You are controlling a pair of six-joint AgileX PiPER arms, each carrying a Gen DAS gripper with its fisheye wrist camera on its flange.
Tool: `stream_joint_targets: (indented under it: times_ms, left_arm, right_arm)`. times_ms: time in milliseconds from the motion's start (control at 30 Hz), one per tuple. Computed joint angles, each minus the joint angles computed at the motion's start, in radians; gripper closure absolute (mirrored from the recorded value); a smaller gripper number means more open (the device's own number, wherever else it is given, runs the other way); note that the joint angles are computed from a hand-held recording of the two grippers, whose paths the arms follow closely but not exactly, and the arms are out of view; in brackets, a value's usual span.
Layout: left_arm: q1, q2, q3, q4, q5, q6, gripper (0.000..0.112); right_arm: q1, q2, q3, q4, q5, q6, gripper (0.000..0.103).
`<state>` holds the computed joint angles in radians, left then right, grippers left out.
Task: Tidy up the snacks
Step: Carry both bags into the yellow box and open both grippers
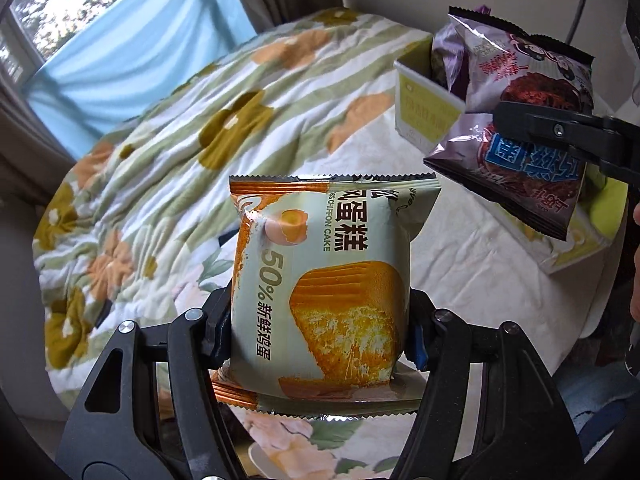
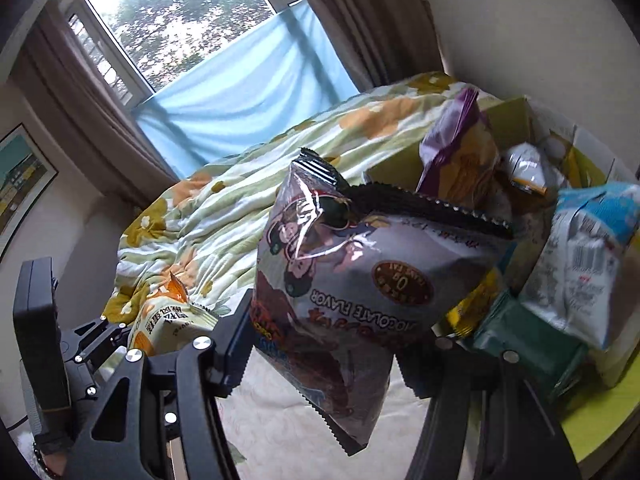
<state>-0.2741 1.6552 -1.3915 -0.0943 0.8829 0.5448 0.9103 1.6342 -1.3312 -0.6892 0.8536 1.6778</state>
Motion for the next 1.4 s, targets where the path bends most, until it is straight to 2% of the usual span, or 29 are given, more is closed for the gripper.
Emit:
stream_joint_targets:
  times_ms: [133, 267, 433, 600, 700, 900, 967, 1000, 1033, 1100, 1267, 1400]
  left_arm:
    - [-0.145, -0.082, -0.027, 0.103, 0.052, -0.271, 0.051]
    - [-0.334, -0.099, -0.087, 0.235, 0.104, -0.562, 0.051]
    - [-0.544, -0.040, -0.189, 0.360, 0.179, -0.865, 0.051]
    - [-0.662, 0.078, -0.314, 0.396, 0.257, -1.048, 0.051]
    - [-0.695, 0.153, -0.387, 0.390, 0.285, -1.102, 0.051]
    - [-0.708, 0.246, -0.485, 0.349, 0.313, -1.126, 0.049]
    - [-0.717, 0.256, -0.486, 0.378, 0.317, -1.137, 0.032]
    - [-0.728, 0.251, -0.476, 0.409, 0.313, -1.152, 0.013]
    - [-0.736, 0.229, -0.442, 0.430, 0.292, -1.168, 0.009]
    - [-0.739, 0.183, -0.382, 0.437, 0.264, -1.180, 0.009]
    - [-0.736, 0.080, -0.282, 0.462, 0.267, -1.220, 0.009]
    - [-0.717, 0.017, -0.241, 0.479, 0.281, -1.245, 0.009]
  right_arm:
    - [-0.039, -0.200, 0.093, 0.083, 0.018, -0.212, 0.046]
    - [-0.113, -0.357, 0.148, 0.165, 0.056, -0.444, 0.046]
    - [-0.286, -0.511, 0.212, 0.342, 0.067, -0.773, 0.046]
    - [-0.468, -0.601, 0.245, 0.514, 0.099, -1.039, 0.046]
    - [-0.556, -0.648, 0.254, 0.583, 0.130, -1.144, 0.046]
    - [-0.642, -0.694, 0.269, 0.644, 0.169, -1.221, 0.046]
    - [-0.659, -0.701, 0.265, 0.652, 0.184, -1.232, 0.046]
    - [-0.658, -0.701, 0.263, 0.648, 0.186, -1.227, 0.046]
    - [-0.647, -0.699, 0.261, 0.638, 0.188, -1.213, 0.046]
    - [-0.643, -0.706, 0.256, 0.639, 0.200, -1.211, 0.046]
    - [-0.581, -0.686, 0.219, 0.615, 0.204, -1.200, 0.046]
    - [-0.563, -0.618, 0.170, 0.637, 0.180, -1.227, 0.046]
